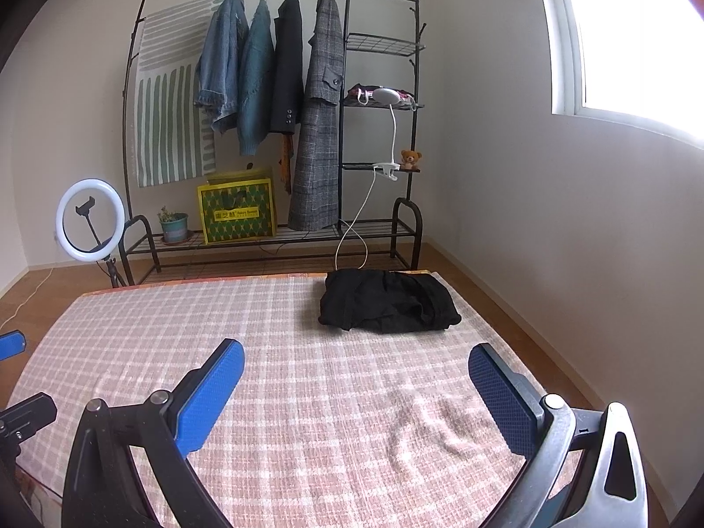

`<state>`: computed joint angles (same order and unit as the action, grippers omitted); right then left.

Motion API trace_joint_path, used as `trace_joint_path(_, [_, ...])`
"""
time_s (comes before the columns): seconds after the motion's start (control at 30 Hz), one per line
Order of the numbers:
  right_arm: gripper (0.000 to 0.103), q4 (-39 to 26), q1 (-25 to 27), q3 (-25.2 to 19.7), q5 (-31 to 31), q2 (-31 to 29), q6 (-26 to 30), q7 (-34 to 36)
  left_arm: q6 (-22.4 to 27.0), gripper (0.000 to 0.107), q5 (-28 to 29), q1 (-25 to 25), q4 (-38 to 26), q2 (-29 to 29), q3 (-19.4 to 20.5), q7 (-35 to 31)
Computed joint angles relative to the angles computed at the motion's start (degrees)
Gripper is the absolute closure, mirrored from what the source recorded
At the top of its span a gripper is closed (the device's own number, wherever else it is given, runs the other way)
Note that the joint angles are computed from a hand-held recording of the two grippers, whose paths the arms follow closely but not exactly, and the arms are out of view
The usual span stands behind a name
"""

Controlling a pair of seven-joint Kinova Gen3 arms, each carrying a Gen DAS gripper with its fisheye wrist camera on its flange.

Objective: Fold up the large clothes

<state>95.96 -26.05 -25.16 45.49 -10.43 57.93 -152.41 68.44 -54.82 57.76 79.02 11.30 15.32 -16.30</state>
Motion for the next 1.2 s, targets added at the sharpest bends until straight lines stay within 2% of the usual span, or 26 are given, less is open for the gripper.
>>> trace_joint_path(1.2, [0.0, -0.39, -0.45, 0.45, -0.96, 0.24, -0.1, 1.63, 1.17, 0.004, -0.67, 0.11, -0.4, -0.29, 0.32, 0.79])
